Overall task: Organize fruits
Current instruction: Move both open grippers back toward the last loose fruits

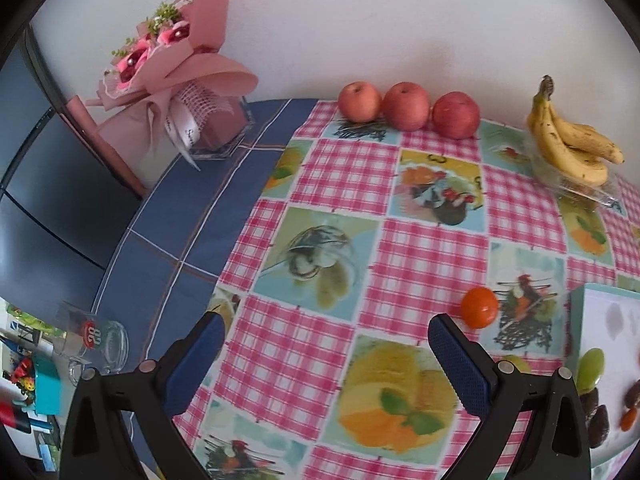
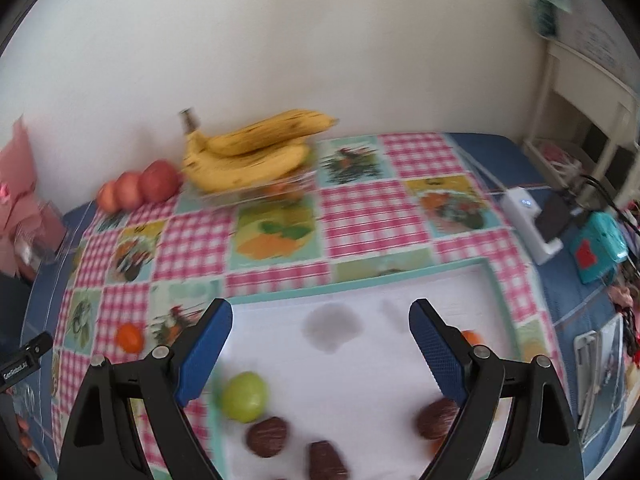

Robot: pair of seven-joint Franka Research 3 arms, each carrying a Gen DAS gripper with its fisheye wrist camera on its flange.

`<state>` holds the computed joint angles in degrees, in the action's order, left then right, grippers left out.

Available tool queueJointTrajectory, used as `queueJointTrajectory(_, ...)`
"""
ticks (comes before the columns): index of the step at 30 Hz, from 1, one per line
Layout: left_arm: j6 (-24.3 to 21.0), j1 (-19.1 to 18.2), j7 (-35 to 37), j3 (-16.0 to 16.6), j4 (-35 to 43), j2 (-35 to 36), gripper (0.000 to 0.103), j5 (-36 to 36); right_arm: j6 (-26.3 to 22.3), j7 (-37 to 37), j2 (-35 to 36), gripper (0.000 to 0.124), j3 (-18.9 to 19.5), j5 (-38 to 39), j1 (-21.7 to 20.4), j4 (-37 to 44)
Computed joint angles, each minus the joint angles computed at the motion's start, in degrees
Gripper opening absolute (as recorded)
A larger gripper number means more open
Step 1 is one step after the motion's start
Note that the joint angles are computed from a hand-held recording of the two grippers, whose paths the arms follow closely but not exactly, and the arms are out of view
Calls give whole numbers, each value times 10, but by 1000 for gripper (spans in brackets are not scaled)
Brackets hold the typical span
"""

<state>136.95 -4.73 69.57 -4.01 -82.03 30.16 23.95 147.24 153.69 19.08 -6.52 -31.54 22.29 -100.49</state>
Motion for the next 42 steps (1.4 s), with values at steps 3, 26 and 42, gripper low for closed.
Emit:
queueJointTrajectory(3, -5, 12, 13, -4, 5, 5, 103, -17, -12, -48, 40, 90, 19, 31, 2, 54)
queueJointTrajectory(26, -133, 17, 75, -10, 119, 110, 103, -68, -109, -248, 244, 90, 32, 214, 56, 317)
queueJointTrajectory(42, -138, 17, 76, -9, 137, 119, 103, -76, -171, -300, 303, 69, 31, 254, 74, 377)
